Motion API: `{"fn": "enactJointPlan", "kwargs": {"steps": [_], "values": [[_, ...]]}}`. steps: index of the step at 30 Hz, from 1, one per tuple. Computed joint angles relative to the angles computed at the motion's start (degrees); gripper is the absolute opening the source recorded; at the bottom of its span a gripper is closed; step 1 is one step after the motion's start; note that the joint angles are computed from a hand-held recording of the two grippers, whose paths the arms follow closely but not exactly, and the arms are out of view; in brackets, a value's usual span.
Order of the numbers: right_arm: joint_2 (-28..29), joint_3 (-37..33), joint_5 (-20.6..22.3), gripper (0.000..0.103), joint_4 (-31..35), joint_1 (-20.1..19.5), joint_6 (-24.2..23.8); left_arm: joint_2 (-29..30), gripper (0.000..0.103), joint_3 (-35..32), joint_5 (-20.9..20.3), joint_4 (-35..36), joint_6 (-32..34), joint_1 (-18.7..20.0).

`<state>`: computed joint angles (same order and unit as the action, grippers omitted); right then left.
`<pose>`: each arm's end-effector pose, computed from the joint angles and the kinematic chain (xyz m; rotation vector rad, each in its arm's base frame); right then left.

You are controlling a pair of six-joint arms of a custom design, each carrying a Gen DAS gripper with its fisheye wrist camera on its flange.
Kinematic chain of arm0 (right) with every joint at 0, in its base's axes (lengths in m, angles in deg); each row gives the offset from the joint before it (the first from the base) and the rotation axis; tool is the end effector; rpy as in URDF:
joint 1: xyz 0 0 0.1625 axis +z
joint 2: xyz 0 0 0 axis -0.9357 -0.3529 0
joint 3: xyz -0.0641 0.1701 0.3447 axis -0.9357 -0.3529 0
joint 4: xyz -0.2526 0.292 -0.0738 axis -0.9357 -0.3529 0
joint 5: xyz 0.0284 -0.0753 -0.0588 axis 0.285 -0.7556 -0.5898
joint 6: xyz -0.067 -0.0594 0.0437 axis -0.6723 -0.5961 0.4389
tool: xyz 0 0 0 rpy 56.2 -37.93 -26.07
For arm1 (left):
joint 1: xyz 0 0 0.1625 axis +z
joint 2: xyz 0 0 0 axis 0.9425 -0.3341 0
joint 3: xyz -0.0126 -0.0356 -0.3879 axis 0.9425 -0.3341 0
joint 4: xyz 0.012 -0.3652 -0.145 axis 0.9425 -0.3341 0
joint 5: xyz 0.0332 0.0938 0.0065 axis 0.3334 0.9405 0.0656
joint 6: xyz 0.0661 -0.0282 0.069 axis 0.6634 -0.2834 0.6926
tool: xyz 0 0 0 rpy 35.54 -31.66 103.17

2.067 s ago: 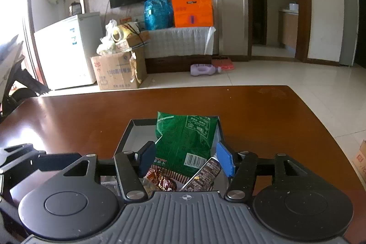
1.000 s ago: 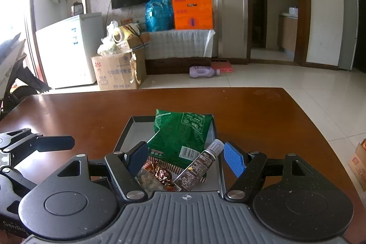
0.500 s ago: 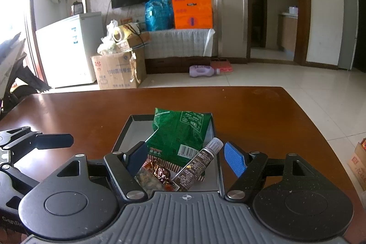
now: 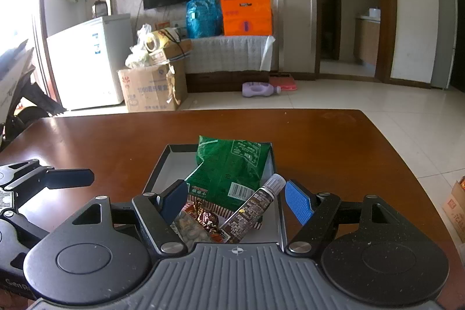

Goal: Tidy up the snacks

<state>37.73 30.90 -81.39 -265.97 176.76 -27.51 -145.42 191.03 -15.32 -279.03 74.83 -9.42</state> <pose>0.2528 -0.4974 -0.0144 0.7868 -2.2617 1.1171 -0.0581 -0.4858 0.1794 0.8445 2.2739 -1.1282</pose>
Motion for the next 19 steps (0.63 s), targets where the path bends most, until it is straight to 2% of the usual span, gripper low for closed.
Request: {"fn": "enactJointPlan", "kwargs": {"steps": [8,13,19], "values": [[0.04,-0.12,-0.15,0.074,0.15,0.08,-0.02,0.2,0.1,0.12,0.89,-0.38,0.26,-0.15],[0.06,-0.25,-0.13,0.074,0.44,0.08,-0.06,0.51,0.1,-0.53,1.78,1.05,-2.22,0.29],[0.01,-0.27,-0.05,0.074,0.52,0.02,-0.16,1.91,0.101,-0.49,3.8,-1.05,1.15,-0.31]]}}
